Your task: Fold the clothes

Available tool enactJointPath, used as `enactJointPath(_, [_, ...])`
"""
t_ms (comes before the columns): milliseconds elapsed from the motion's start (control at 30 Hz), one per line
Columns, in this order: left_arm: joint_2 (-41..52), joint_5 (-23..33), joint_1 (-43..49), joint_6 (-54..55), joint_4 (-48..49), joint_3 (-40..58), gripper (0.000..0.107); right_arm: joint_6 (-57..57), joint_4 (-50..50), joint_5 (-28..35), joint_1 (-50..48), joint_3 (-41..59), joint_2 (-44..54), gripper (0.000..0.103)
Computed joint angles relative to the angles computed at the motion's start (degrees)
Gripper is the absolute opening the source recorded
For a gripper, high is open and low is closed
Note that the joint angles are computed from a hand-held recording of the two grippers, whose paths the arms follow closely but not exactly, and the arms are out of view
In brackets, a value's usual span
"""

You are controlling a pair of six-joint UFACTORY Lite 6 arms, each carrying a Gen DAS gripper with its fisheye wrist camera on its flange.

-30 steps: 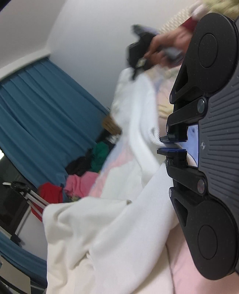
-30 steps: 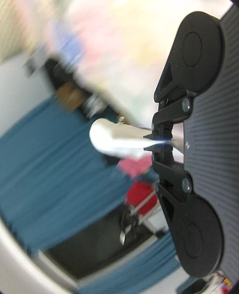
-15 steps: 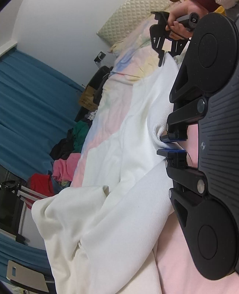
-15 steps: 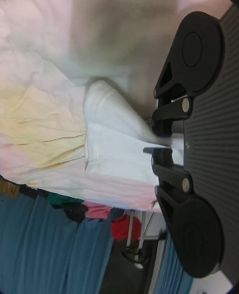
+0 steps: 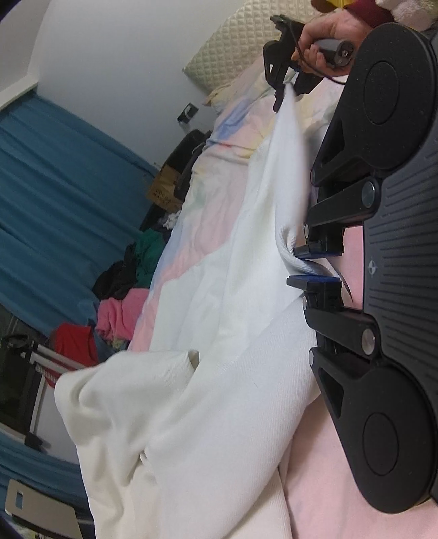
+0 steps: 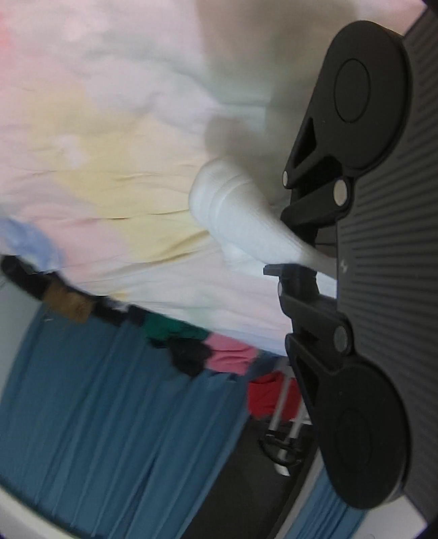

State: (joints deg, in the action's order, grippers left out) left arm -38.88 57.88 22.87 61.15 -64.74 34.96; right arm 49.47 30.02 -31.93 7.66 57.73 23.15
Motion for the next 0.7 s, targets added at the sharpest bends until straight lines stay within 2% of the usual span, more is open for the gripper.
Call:
enactJointPath(167, [0.11, -3.46, -5.44, -1.68, 5.03, 0.46, 0.015, 10.15, -11.42, 6.76, -5.15, -0.91, 3.16, 0.006])
enactJointPath(233, [0.34, -3.55, -6.09, -2.81, 7.31, 0.71, 0.016, 14.06, -15.58, 7.71, -6.18, -0.44, 4.80, 0.006])
enactJointPath(367, [0.11, -1.55, -4.91, -3.82, 9.81, 1.66, 0.023, 10.78, -13.96, 7.18, -5.55, -1.12, 4.16, 0.006])
enactJointPath(433, [0.26, 1.38, -2.93, -4.66, 11.02, 2.82, 0.033, 6.91, -11.08, 8.07, -5.10, 0.74, 4.82, 0.006])
enactJointPath(500, [0.38, 6.24, 1.19, -6.18, 12.01, 4.65, 0.062, 7.30, -10.94, 7.46, -5.13, 1.54, 5.45, 0.006])
enactJointPath(633, [2.92, 18.98, 16.87, -7.36, 10.35, 8.46, 0.076, 16.40, -17.91, 4.55, -6.69, -1.08, 4.99, 0.006])
enactJointPath(700, [7.32, 21.92, 24.35, -10.90, 10.12, 10.85, 0.082, 16.80, -18.51, 4.62, -6.87, -0.96, 5.24, 0.006])
